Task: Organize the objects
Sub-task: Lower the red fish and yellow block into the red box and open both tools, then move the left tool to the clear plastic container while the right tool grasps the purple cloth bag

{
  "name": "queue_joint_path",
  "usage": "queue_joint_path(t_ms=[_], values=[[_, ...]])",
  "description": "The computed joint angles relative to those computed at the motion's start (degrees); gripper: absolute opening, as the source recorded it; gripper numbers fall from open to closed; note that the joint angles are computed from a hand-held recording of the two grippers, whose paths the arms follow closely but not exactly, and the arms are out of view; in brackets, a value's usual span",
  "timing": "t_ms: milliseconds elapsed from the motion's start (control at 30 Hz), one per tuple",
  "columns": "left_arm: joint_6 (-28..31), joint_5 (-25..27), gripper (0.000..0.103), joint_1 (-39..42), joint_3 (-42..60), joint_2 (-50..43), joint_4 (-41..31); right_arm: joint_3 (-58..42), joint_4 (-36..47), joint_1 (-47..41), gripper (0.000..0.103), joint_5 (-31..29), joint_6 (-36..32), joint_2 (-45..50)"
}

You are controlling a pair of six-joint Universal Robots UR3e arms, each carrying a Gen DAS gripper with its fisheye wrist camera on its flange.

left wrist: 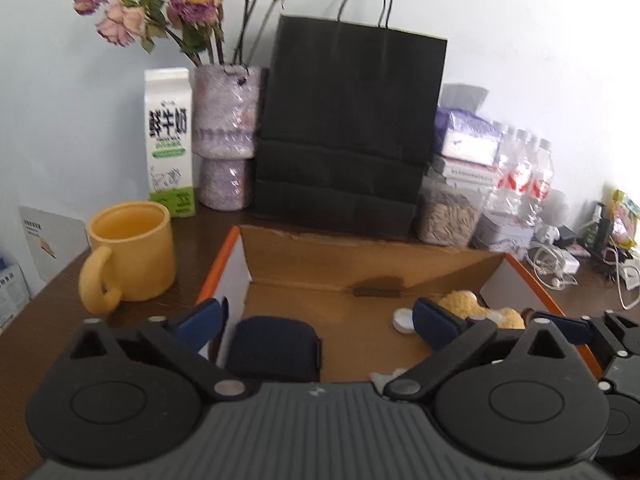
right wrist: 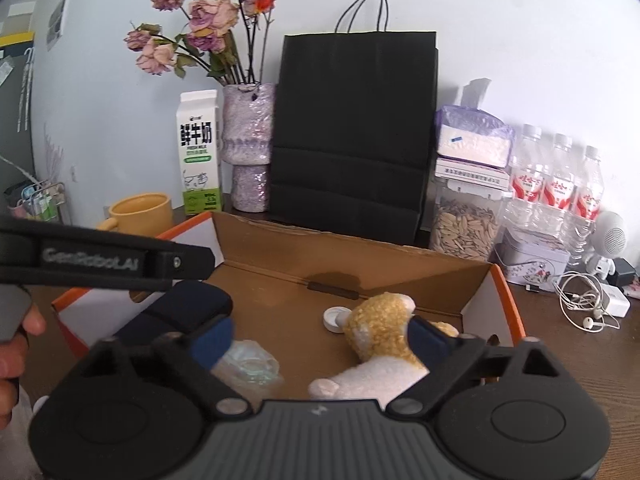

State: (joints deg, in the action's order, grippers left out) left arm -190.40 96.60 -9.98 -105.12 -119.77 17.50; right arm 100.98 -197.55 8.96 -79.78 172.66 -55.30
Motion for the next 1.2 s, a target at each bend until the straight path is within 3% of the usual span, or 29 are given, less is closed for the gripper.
queue_joint_path(t_ms=[267, 733, 1200], values=[[-0.18, -0.39, 0.103, 0.21, 0.59, 0.46, -2.57, -0.43, 0.97, -0.25, 0.103, 0.58, 0.05, 0.03], [0.36, 0.01, 0.103, -0.33, -2.76, 2.94, 0.76, 2.36, -1.09, -0.47, 0.103, 0.54, 0.07, -2.33], [1.23, 0.29, 0.103, -1.37, -18.06, 14.16, 6.87, 22.59, -9.47, -3.69, 0.103, 1.43, 0.86, -15.98]])
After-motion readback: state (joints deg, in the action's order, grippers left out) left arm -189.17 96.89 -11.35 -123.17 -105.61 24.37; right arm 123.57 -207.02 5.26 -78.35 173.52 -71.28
